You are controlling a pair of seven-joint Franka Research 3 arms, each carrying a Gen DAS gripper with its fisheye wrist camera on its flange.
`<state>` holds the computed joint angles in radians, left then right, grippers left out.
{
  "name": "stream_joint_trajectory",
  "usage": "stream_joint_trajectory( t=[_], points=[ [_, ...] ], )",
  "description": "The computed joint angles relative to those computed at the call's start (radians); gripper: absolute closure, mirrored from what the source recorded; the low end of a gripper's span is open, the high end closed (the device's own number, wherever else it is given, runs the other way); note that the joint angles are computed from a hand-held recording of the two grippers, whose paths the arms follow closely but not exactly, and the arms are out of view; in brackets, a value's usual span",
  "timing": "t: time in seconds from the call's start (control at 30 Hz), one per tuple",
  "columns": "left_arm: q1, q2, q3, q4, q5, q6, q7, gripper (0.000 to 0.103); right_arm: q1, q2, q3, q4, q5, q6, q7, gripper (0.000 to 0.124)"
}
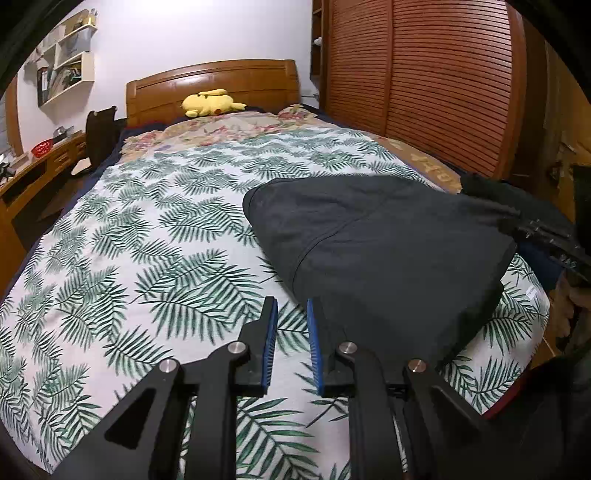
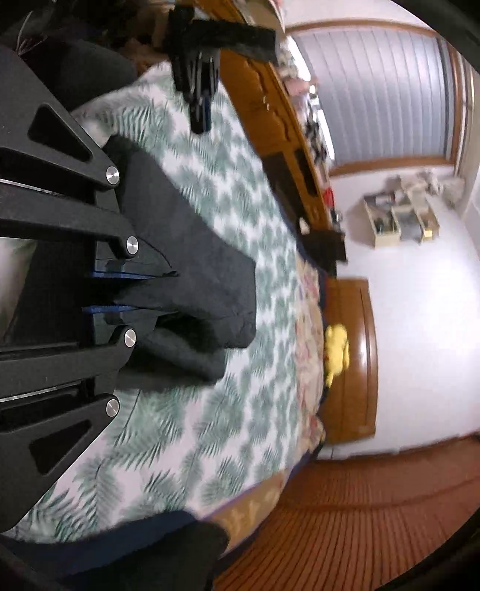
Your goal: Fold large clothes
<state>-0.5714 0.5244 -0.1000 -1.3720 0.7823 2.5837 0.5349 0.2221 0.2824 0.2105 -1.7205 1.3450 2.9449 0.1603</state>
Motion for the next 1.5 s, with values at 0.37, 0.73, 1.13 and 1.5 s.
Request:
stream_joint_trajectory(
  t=[0.37,0.73,1.13,1.5],
  points=[
    [-0.023,0.048,0.0,0.075,-0.03,-0.016,0.061,0.089,0.026,0.052,-0.081,-0.038,-0.505,0.009,0.482,0.107],
    [-0.024,0.036,0.007,0.048,-0.026,0.003,0.036,0.088,-0.128,0.025,0.17,-0.029,-0.24,0.076,0.153,0.069],
    [-0.015,0.025,0.007,0.016,-0.027,0.008,0.013,0.088,0.035,0.111,0.073,0.05,-0.43,-0.052,0.282,0.069],
    [-0.004,0.013,0.002,-0.006,-0.02,0.009,0.001,0.088,0.069,0.183,0.018,0.113,-0.573,-0.172,0.472,0.068]
  ],
)
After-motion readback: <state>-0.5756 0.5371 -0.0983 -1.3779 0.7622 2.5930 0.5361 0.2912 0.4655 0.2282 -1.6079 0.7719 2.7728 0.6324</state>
